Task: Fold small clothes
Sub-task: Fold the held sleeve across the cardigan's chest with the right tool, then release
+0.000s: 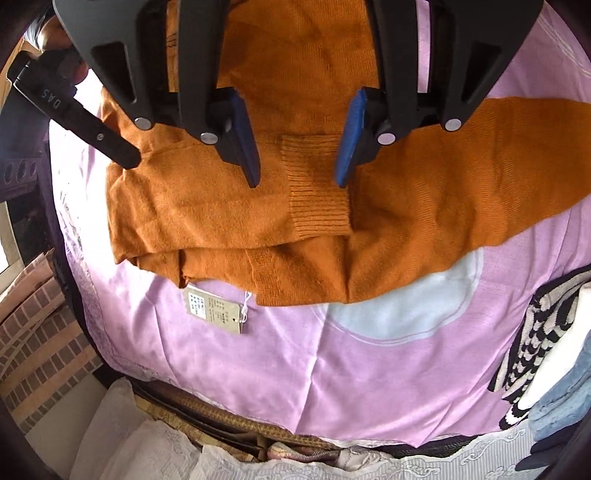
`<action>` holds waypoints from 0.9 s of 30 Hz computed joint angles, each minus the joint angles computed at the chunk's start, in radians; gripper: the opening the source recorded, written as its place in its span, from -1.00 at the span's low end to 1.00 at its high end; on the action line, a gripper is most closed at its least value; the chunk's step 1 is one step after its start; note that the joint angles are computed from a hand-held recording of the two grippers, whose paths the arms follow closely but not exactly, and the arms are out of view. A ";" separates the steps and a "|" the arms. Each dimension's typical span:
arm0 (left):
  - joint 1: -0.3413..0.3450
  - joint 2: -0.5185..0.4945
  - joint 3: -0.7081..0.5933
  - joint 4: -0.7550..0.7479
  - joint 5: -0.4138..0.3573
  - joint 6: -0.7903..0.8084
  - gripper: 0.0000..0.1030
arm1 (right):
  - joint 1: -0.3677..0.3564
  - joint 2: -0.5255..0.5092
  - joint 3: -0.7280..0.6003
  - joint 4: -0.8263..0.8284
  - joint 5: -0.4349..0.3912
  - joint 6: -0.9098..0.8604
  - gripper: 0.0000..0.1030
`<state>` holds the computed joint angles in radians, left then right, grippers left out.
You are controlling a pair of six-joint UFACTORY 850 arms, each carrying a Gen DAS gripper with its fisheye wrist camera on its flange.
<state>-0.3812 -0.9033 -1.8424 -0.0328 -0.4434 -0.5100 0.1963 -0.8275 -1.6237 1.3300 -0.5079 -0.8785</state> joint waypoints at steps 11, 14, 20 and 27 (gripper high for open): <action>-0.024 -0.104 -0.157 0.088 -0.116 -0.054 -0.10 | -0.047 -0.011 0.049 0.319 0.085 -0.159 -0.36; -0.033 -0.119 -0.187 0.100 -0.134 -0.055 -0.04 | -0.085 0.010 0.096 0.402 0.090 -0.189 -0.46; -0.032 -0.139 -0.194 0.108 -0.159 -0.093 0.10 | -0.118 0.023 0.102 0.249 0.004 -0.138 -0.32; -0.042 -0.101 -0.177 0.203 -0.123 -0.174 0.09 | -0.114 0.098 0.176 0.258 0.123 -0.185 -0.22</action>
